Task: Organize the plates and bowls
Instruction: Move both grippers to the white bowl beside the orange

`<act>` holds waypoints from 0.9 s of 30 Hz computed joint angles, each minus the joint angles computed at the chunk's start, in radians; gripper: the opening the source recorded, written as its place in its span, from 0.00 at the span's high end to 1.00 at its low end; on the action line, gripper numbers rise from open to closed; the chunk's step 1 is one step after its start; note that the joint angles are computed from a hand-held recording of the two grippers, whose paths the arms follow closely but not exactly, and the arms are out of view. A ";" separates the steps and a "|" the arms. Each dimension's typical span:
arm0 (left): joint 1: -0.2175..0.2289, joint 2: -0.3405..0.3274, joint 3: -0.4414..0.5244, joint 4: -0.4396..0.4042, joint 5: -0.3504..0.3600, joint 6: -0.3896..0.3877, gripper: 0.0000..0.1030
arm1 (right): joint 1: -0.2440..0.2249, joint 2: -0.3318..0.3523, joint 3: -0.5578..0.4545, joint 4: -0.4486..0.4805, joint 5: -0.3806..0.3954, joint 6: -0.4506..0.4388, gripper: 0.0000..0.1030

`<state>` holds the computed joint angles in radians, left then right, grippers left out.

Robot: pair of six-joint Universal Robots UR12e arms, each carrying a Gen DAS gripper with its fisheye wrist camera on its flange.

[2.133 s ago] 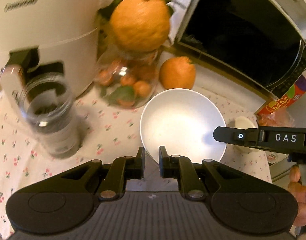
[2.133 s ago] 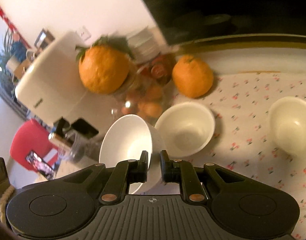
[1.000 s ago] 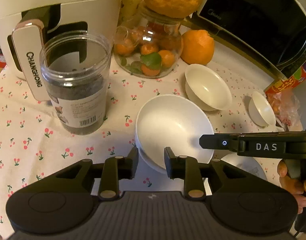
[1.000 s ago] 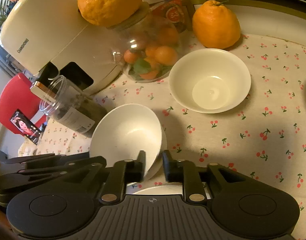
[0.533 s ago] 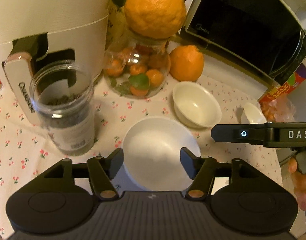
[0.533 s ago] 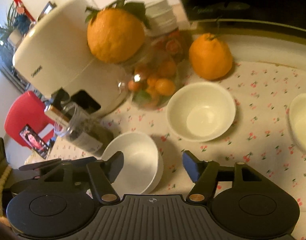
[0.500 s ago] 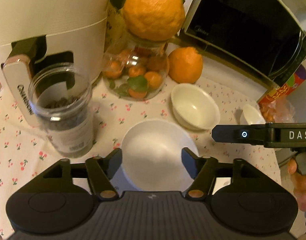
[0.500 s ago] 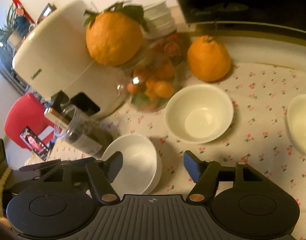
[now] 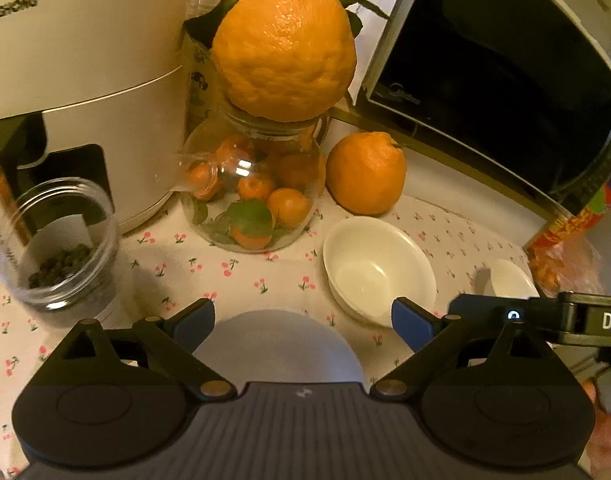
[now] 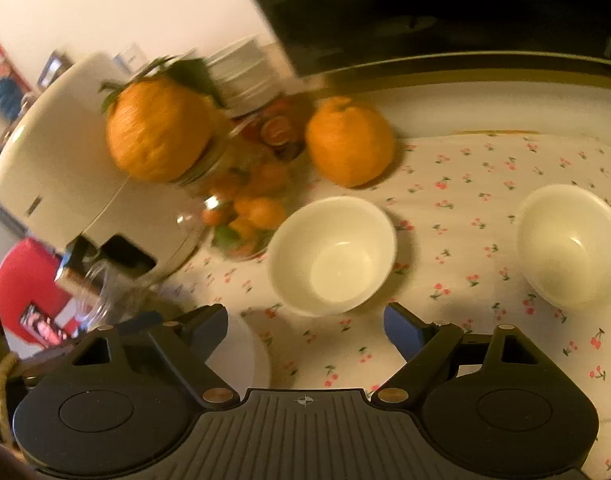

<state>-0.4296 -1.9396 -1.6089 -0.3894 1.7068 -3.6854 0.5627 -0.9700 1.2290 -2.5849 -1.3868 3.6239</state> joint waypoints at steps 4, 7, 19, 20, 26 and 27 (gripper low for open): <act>-0.005 -0.030 0.025 0.016 0.028 -0.001 0.11 | -0.007 0.006 0.006 -0.016 -0.030 0.052 0.16; -0.006 -0.049 0.035 0.041 0.033 -0.012 0.15 | -0.011 0.012 0.014 -0.039 -0.051 0.102 0.16; -0.022 -0.096 0.072 0.057 0.063 0.003 0.31 | -0.012 0.054 0.010 -0.102 -0.108 0.211 0.16; -0.021 -0.096 0.071 0.059 0.058 0.001 0.32 | -0.011 0.057 0.007 -0.106 -0.110 0.214 0.16; -0.020 -0.103 0.076 0.050 0.064 0.011 0.45 | -0.005 0.072 -0.010 -0.113 -0.133 0.212 0.16; -0.019 -0.103 0.076 0.048 0.060 0.007 0.49 | -0.005 0.073 -0.013 -0.111 -0.136 0.212 0.16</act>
